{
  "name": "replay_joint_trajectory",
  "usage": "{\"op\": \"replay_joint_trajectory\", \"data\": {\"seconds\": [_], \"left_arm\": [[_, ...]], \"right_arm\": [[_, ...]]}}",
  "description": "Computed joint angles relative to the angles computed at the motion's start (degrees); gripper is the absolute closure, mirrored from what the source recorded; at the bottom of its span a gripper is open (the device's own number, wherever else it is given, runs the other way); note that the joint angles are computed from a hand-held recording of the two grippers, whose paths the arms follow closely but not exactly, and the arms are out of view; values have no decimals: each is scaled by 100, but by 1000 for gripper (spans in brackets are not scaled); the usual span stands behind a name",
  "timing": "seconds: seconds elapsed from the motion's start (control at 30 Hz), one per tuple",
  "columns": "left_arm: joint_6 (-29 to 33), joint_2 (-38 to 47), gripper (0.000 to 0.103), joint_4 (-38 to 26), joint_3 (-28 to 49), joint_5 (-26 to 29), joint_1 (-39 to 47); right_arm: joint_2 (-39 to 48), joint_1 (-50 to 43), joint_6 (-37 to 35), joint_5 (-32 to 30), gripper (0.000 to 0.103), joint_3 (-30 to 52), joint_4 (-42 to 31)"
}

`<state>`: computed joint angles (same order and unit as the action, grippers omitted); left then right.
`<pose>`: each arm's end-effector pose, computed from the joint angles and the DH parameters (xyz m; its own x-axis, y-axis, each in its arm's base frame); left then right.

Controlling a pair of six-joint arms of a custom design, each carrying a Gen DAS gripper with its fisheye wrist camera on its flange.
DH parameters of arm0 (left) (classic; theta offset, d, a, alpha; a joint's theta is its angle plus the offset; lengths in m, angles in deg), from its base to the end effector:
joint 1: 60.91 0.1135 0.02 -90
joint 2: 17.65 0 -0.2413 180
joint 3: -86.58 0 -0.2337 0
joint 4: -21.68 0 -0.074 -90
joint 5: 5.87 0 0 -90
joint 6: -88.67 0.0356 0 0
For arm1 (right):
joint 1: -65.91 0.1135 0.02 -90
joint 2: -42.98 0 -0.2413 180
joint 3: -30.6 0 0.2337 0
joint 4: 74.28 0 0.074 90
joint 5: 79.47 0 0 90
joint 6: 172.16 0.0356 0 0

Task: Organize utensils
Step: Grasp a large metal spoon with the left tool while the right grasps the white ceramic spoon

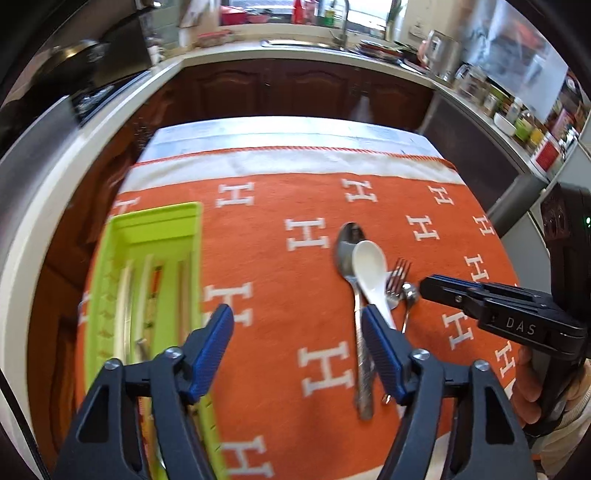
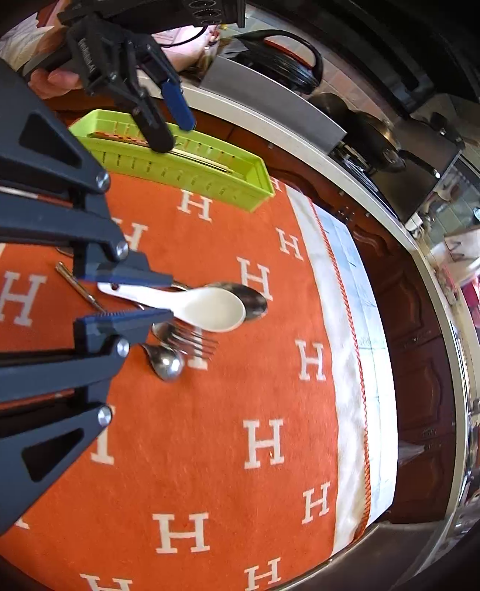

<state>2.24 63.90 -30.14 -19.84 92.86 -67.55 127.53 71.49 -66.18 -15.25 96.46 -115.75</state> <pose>0.2685 -0.0367 0.2254 -0.8449 0.1603 -0.5104 0.2432 0.9648 -0.0996 0.2684 0.0418 0.1868 -0.9133 0.1598 -0.3745 -0.0536 0.8646 0.4997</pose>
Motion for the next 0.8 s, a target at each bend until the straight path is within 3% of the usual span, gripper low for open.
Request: {"op": "replay_joint_trajectory", "data": {"seconds": [0.1,0.2,0.5,0.8], "left_arm": [[-50,524,60,79,215,10,-115],[-145,1028,70,123,437,40,-140],[-289,1842,71,144,912,112,-23],[-461,2259,71,185,1260,239,-101]], "right_arm": [[245,-63,-4,-115,85,55,271],[635,-42,-21,-143,84,227,552],[1503,224,-157,319,84,696,654],[1848,350,-294,286,85,876,602]]}}
